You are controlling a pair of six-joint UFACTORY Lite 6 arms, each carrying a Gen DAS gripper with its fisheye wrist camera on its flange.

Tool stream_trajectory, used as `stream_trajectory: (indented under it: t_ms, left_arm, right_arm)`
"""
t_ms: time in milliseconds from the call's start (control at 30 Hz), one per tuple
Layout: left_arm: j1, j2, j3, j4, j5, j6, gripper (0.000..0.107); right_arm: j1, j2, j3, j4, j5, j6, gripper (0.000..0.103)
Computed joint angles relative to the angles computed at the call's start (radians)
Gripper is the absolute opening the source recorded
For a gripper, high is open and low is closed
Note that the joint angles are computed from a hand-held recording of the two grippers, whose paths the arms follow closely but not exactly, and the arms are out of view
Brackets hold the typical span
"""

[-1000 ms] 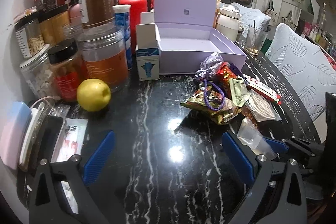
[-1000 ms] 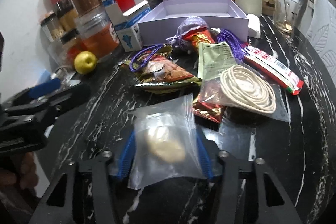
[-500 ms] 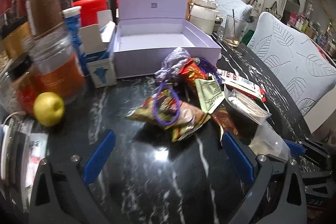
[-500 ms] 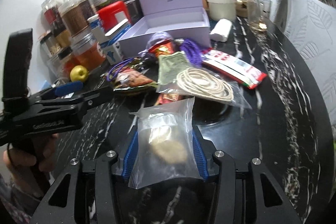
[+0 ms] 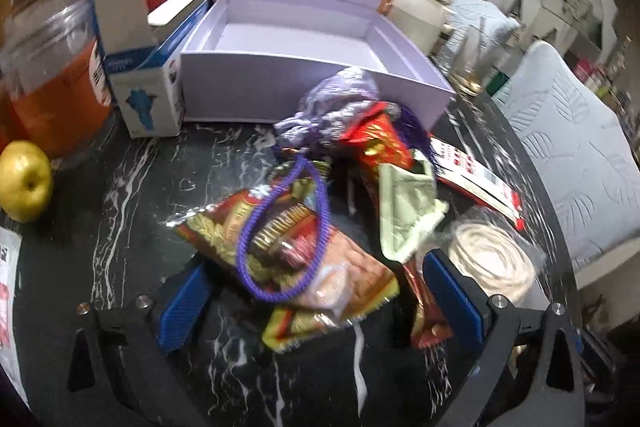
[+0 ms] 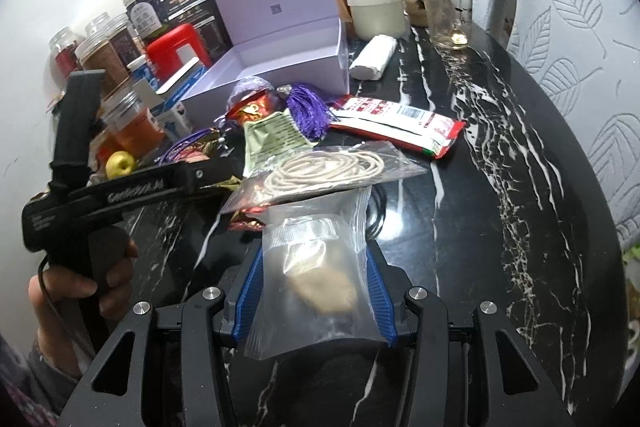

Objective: Organize soft objects
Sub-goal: 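Grasp the red-and-gold snack packet with the left tool while the right tool holds the zip bag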

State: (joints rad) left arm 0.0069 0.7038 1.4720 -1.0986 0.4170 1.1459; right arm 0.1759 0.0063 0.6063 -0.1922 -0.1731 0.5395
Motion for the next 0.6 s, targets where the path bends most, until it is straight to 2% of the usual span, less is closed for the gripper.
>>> stream_trajectory:
  t_ms: [100,133,167,233,267,300,433,600]
  left_arm:
    - [-0.009,0.004,-0.001,0.056,-0.076,-0.072,0.102]
    - [-0.007,-0.007,-0.018,0.017,-0.098,-0.030,0.097]
    - [0.000,-0.020,-0.043,-0.058,-0.105,0.054,0.084]
    - [0.015,-0.038,-0.072,-0.140,-0.090,0.157,0.068]
    - [0.025,-0.045,-0.084,-0.178,-0.072,0.206,0.056]
    - [0.035,-0.052,-0.095,-0.206,-0.048,0.247,0.053]
    - [0.052,-0.092,-0.154,-0.262,-0.019,0.353,0.048]
    - [0.115,-0.133,-0.208,-0.210,0.085,0.359,0.045]
  right_arm:
    - [-0.007,0.005,0.004,-0.040,-0.005,0.037,0.048]
    - [-0.010,0.003,0.002,-0.052,-0.006,0.048,0.048]
    - [-0.011,0.003,0.002,-0.059,-0.006,0.055,0.048]
    - [-0.017,0.007,0.005,-0.103,-0.009,0.103,0.048]
    - [-0.021,0.011,0.007,-0.131,-0.011,0.133,0.048]
    - [-0.024,0.014,0.007,-0.156,-0.016,0.161,0.048]
    - [-0.019,0.017,0.008,-0.174,-0.018,0.189,0.048]
    - [-0.005,0.003,-0.004,-0.132,-0.017,0.158,0.048]
